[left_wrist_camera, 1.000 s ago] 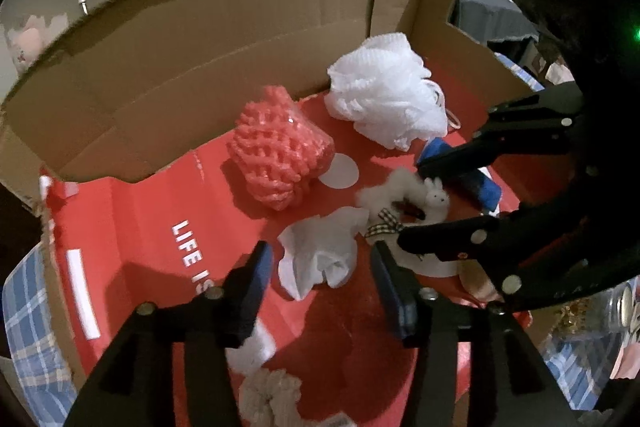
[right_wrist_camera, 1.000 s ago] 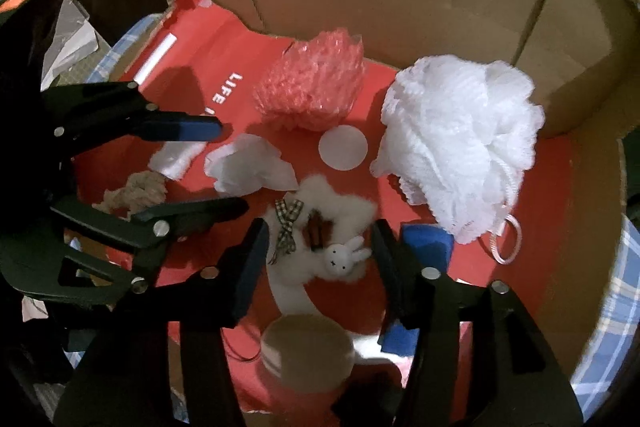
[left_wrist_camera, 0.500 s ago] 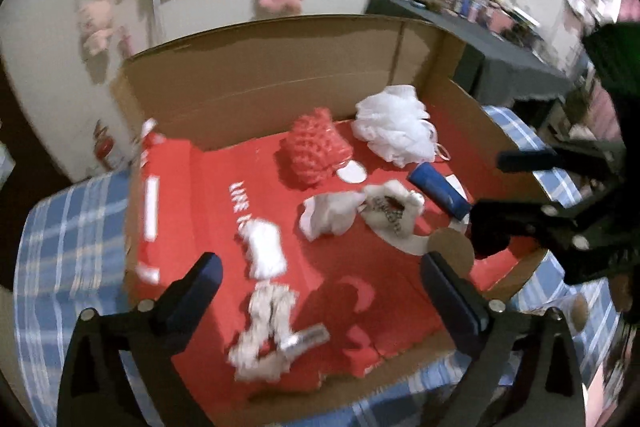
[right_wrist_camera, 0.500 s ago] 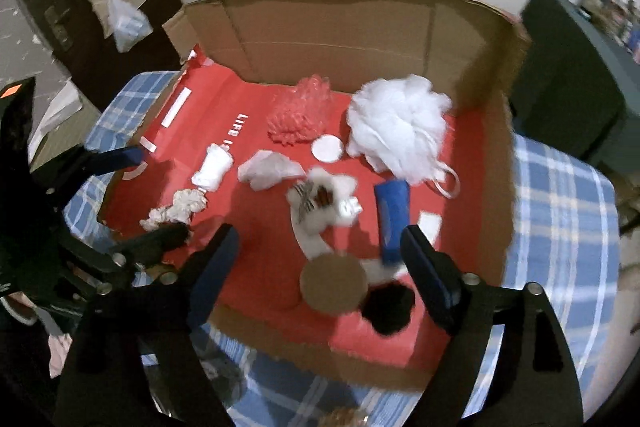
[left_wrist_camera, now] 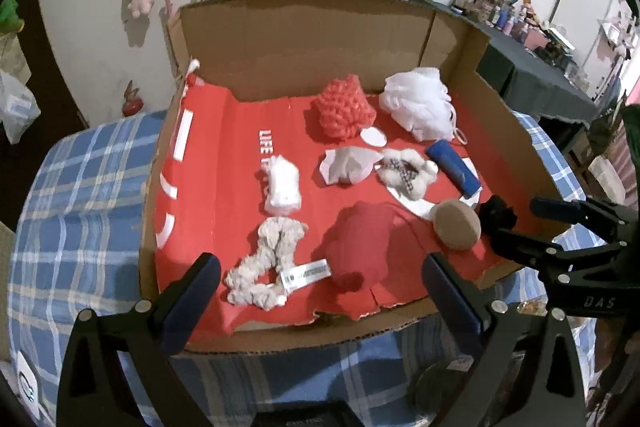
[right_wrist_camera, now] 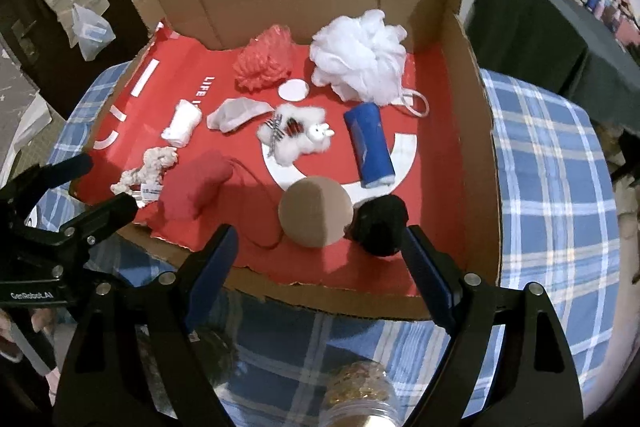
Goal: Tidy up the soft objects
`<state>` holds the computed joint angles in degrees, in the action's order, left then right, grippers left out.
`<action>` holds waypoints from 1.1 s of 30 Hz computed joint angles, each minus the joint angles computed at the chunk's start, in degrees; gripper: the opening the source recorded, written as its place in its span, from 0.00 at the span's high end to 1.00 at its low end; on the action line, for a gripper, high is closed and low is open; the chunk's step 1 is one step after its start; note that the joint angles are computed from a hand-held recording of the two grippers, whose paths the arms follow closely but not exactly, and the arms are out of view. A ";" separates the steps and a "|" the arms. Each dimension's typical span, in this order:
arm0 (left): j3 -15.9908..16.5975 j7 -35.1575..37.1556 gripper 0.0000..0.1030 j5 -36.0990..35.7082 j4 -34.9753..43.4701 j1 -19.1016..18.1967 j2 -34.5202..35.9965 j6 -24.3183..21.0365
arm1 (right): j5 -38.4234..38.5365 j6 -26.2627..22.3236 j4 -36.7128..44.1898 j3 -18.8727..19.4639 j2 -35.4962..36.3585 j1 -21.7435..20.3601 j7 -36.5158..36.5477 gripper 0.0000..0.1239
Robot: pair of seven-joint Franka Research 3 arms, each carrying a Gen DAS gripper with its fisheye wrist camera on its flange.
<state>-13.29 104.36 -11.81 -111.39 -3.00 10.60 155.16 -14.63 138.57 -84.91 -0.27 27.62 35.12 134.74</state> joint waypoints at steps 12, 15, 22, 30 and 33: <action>0.46 -4.47 0.00 4.62 0.09 -0.54 1.48 -0.18 | 1.45 0.82 -1.35 0.04 0.44 -0.36 1.43 0.33; 0.93 -6.26 0.00 6.99 0.38 -1.13 1.87 -0.71 | 0.76 0.47 -1.27 -0.27 0.53 -0.07 1.62 0.33; 1.35 -10.13 0.00 9.95 0.74 -1.39 2.40 -0.63 | 0.15 -0.18 -1.00 -0.35 0.71 0.14 1.67 0.33; 1.19 -11.49 0.00 11.52 1.39 -1.19 2.94 -1.55 | -0.13 -0.16 -0.88 -0.35 0.81 0.08 1.76 0.33; 1.08 -11.56 0.00 11.58 1.38 -1.10 3.01 -1.42 | -0.11 -0.01 -1.14 -0.34 0.67 0.03 1.73 0.33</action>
